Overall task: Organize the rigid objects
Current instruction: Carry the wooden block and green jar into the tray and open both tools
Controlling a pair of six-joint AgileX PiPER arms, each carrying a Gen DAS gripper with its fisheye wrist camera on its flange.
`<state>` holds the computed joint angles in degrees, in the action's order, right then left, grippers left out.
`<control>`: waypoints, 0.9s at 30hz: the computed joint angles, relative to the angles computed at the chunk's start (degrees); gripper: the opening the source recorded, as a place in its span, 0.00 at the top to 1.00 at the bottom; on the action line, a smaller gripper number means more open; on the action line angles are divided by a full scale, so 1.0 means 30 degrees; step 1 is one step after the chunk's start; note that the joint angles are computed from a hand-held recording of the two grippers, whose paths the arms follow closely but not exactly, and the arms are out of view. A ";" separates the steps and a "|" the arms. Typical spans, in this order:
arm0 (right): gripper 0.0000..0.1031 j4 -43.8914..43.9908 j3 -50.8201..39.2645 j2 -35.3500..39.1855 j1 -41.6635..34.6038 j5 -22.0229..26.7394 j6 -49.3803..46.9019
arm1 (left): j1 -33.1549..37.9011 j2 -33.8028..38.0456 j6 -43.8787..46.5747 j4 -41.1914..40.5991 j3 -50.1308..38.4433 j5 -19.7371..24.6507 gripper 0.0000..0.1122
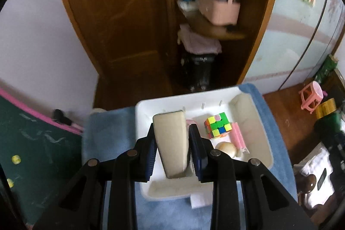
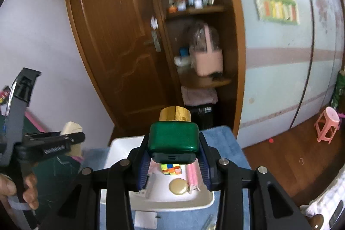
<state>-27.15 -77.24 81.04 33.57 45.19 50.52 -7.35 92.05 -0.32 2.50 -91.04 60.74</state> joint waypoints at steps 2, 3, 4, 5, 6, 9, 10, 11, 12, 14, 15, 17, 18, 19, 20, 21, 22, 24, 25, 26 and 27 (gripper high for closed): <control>0.61 0.2129 0.0106 0.1761 -0.0998 -0.0963 -0.1500 | -0.0119 0.1371 -0.0127 0.0153 0.0156 -0.0886 0.73; 0.61 0.3380 0.0462 0.2740 -0.1419 -0.1713 -0.2365 | -0.0197 0.2410 -0.0392 0.0419 0.0076 -0.1363 0.73; 0.61 0.4197 0.0565 0.3498 -0.1593 -0.2071 -0.3051 | -0.0244 0.3159 -0.0510 0.0569 -0.0043 -0.1654 0.73; 0.61 0.4720 0.0684 0.4170 -0.1631 -0.2328 -0.3508 | -0.0324 0.3942 -0.0672 0.0888 -0.0219 -0.1929 0.73; 0.61 0.5540 0.0883 0.5117 -0.1682 -0.2753 -0.4247 | -0.0487 0.4908 -0.1258 0.1702 -0.0421 -0.2324 0.73; 0.61 0.7048 0.0619 0.7322 -0.1665 -0.3004 -0.5830 | -0.0704 0.7008 -0.2367 0.3377 -0.0865 -0.3117 0.73; 0.61 0.7235 0.0605 0.7801 -0.1621 -0.3117 -0.5965 | -0.0725 0.7545 -0.2754 0.3852 -0.1066 -0.3104 0.73; 0.61 0.7487 0.0534 0.8249 -0.1626 -0.3179 -0.6272 | -0.0700 0.8125 -0.3007 0.4173 -0.1401 -0.3041 0.73; 0.61 0.7757 0.0383 0.8806 -0.1637 -0.3157 -0.6665 | -0.0667 0.8694 -0.3237 0.4478 -0.1689 -0.3091 0.73; 0.61 0.8003 0.0358 0.9251 -0.1579 -0.3306 -0.6956 | -0.0711 0.9384 -0.3729 0.5064 -0.2101 -0.3177 0.73; 0.61 0.8267 0.0229 0.9525 -0.1609 -0.3321 -0.7316 | -0.0699 0.9783 -0.3898 0.5208 -0.2345 -0.3219 0.73; 0.61 0.8499 -0.0750 1.0165 -0.1658 -0.2788 -0.7767 | -0.0694 1.0328 -0.4035 0.5259 -0.2895 -0.2954 0.73; 0.61 0.8465 -0.0807 1.0318 -0.1592 -0.2792 -0.7910 | -0.0708 1.0587 -0.4052 0.5211 -0.3186 -0.2832 0.73; 0.61 0.8388 -0.1013 1.0509 -0.1515 -0.2715 -0.7973 | -0.0730 1.0724 -0.4081 0.5193 -0.3287 -0.2831 0.72; 0.61 0.8305 -0.1085 1.0613 -0.1450 -0.2662 -0.8015 | -0.0810 1.0799 -0.4201 0.5287 -0.3363 -0.2789 0.72; 0.61 0.8261 -0.1242 1.0772 -0.1383 -0.2523 -0.8098 | -0.0906 1.0890 -0.4462 0.5514 -0.3422 -0.2760 0.71; 0.61 0.8208 -0.1359 1.0857 -0.1338 -0.2394 -0.8119 | -0.0953 1.0884 -0.4601 0.5539 -0.3431 -0.2697 0.71; 0.60 0.7926 -0.1247 1.0762 -0.1196 -0.2341 -0.8105 | -0.0803 1.0831 -0.4277 0.4728 -0.3616 -0.2431 0.66; 0.56 0.7780 -0.1039 1.0597 -0.1107 -0.2481 -0.8137 | -0.0653 1.0786 -0.3789 0.3895 -0.3819 -0.2246 0.62; 0.52 0.7364 -0.0967 1.0362 -0.0954 -0.2464 -0.7915 | -0.0584 1.0710 -0.3449 0.3293 -0.3982 -0.1992 0.61; 0.45 0.6242 -0.0505 0.9935 -0.0478 -0.2718 -0.6929 | -0.0604 1.0610 -0.3284 0.2987 -0.4157 -0.1634 0.53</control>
<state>-8.43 -78.75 110.85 32.14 37.04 29.73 -9.16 123.88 -10.17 11.46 -103.51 55.84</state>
